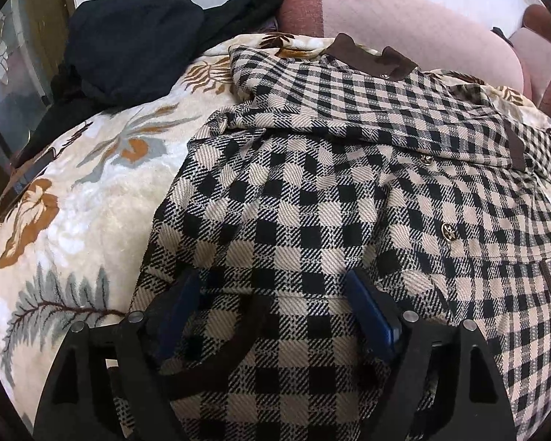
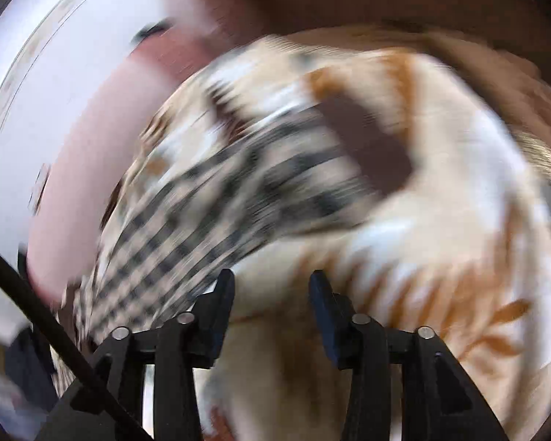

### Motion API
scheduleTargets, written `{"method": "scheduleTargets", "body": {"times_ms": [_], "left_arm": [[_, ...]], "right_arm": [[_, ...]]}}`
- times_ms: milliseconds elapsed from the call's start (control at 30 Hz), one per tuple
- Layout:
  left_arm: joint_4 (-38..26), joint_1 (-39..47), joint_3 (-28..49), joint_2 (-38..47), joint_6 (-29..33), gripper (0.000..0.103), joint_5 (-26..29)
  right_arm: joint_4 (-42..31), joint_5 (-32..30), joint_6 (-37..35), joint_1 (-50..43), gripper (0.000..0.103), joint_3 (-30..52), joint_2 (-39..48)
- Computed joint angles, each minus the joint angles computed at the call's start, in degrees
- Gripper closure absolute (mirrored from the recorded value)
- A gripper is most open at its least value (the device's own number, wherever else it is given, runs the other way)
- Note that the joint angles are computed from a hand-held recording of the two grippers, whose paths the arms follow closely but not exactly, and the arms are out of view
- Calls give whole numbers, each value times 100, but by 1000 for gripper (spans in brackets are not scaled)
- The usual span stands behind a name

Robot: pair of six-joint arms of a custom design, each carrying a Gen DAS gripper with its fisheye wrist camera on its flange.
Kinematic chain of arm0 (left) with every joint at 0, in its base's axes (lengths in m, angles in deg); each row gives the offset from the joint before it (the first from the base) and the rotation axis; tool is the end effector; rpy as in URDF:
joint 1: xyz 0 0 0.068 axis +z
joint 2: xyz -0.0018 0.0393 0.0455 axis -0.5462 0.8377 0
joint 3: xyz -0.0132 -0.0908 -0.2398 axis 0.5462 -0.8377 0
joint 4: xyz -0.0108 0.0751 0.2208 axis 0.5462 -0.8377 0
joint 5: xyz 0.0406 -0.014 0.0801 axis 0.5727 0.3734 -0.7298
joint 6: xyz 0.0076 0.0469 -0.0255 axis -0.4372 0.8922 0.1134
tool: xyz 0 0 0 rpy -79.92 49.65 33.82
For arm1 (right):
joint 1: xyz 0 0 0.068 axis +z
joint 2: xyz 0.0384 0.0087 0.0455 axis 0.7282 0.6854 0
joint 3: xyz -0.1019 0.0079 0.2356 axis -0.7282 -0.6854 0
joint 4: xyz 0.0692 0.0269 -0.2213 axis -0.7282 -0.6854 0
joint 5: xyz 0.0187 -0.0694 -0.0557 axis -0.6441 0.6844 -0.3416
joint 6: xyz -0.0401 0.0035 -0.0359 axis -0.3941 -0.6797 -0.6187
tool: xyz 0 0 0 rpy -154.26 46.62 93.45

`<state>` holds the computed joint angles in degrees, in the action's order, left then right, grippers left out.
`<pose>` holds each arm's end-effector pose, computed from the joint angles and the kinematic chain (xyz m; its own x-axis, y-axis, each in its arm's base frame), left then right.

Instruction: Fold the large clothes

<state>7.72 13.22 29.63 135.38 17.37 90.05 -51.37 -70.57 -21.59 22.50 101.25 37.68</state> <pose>0.1157 0.1125 0.1468 -0.7536 -0.2965 -0.5867 -0.4122 0.9084 0.0705 0.3444 -0.1405 0.1820 -0.6538 0.6482 -0.3904 0.4570 0.7495 0.4789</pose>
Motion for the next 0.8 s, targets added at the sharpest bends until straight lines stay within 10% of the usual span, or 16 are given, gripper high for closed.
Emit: {"method": "scheduleTargets", "body": {"times_ms": [300,367,400,800], "left_arm": [[-297,269,82,-158,127,21,324],[-789,256,228,-527,165,21,252],[-1003,269,275,-742,191,21,246],[-3862,647,2471,-1653,196,21,1215]], "right_arm": [[535,-421,627,-320,53,389,539],[399,-566,442,-281,71,845,854],[239,-706,336,-250,95,1081,954],[351,632,64,21,97,1546,713]]}}
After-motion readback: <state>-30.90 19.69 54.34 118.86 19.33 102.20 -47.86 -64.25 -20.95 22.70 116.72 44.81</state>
